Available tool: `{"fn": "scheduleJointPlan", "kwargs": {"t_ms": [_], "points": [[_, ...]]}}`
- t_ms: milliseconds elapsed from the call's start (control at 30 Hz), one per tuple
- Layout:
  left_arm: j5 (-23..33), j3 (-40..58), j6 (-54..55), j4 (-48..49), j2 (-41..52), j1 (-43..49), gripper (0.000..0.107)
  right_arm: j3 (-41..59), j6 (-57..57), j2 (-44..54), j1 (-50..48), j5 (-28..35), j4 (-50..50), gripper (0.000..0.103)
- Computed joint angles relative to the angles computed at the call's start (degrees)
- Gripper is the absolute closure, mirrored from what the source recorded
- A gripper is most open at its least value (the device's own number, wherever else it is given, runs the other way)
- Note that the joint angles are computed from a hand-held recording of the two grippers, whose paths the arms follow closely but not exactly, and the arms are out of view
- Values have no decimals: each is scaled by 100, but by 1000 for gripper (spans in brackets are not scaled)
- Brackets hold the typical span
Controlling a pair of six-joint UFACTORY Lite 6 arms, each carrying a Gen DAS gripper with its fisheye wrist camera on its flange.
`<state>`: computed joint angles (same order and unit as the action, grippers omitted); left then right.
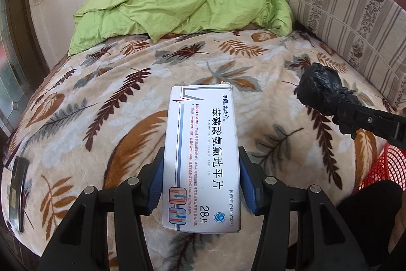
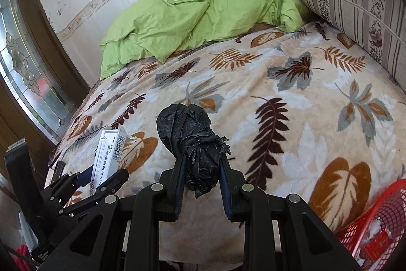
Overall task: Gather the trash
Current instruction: 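Carry the medicine box and black cloth over the red wastebasket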
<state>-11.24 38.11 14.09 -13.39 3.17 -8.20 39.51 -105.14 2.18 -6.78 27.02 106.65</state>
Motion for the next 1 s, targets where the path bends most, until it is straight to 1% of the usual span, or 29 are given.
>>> {"fn": "scheduleJointPlan", "kwargs": {"t_ms": [167,567,867,933,1000], "points": [[49,-179,450,-529,-246,-249,56,-211,173,-221,-307,183,-272,77],[71,-334,2449,-2698,-661,-890,56,-528,542,-626,-1225,665,-947,77],[30,-222,4128,-4499,-848,-1492,56,-717,1027,-1120,-2252,1289,-1738,77],[61,-179,4387,-4759,-876,-1601,56,-758,1119,-1250,-2500,1431,-1911,77],[112,-88,4843,-5241,-891,-1745,56,-799,1206,-1371,-2829,1612,-2130,77]]}}
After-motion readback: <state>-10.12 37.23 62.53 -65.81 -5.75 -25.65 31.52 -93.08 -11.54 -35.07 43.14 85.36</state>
